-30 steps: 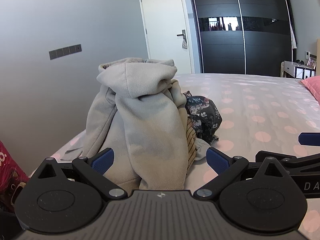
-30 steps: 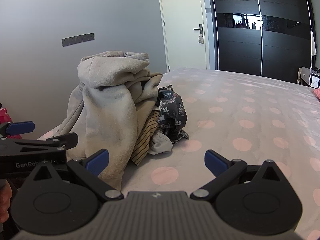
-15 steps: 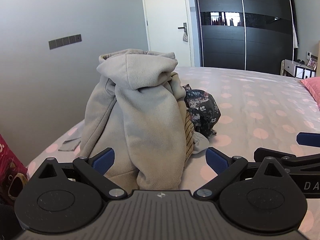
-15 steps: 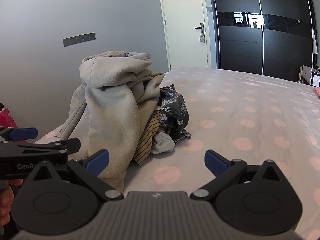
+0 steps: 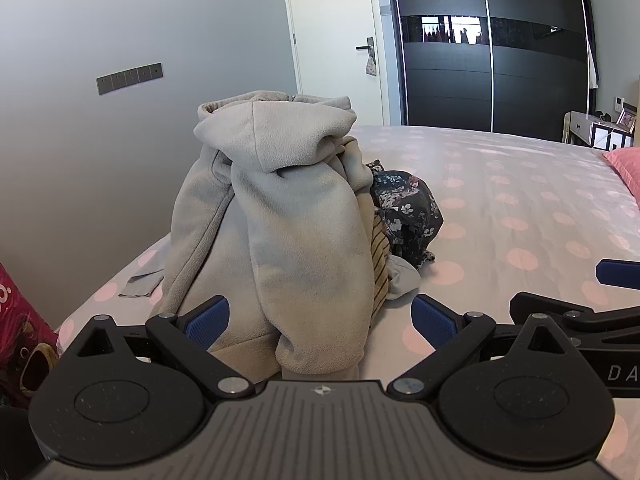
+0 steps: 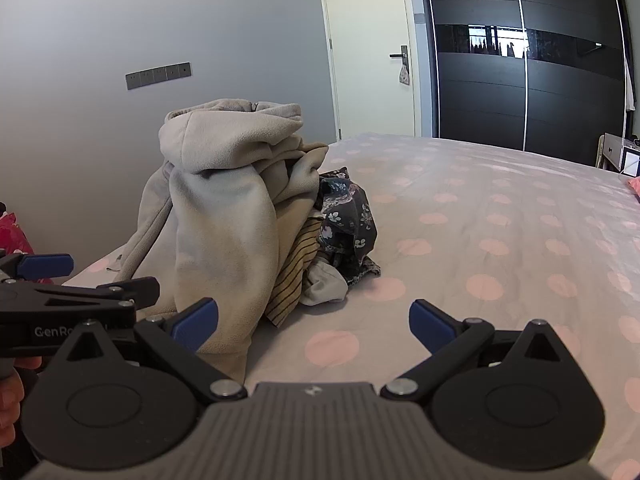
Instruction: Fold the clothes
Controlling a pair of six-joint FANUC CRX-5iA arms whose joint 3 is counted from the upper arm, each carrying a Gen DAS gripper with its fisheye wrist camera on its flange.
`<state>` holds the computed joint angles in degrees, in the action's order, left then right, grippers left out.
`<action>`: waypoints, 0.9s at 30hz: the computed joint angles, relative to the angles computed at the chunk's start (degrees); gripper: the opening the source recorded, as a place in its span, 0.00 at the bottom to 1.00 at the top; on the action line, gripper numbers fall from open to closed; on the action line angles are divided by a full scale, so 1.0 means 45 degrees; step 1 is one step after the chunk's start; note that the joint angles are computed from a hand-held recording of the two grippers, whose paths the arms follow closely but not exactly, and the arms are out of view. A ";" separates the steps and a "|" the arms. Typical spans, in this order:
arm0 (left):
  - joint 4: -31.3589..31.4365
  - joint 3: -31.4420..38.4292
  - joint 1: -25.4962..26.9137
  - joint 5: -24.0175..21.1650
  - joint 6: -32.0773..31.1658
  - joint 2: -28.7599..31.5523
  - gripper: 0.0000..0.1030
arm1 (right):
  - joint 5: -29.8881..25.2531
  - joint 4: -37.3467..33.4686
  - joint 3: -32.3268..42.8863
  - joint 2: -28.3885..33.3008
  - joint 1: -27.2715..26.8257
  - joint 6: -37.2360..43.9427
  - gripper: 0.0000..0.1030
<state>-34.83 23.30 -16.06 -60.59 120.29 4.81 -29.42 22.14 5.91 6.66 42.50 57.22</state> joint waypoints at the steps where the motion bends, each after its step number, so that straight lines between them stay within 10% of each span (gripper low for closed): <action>1: 0.0005 0.0001 0.0003 -0.0008 -0.0004 -0.0001 0.97 | -0.0001 0.0011 -0.0007 0.0000 0.0003 -0.0004 0.99; 27: 0.0434 0.0016 0.0278 -0.0118 -0.0256 0.0063 0.97 | -0.0128 0.0059 0.0125 0.0116 0.0112 0.0074 0.99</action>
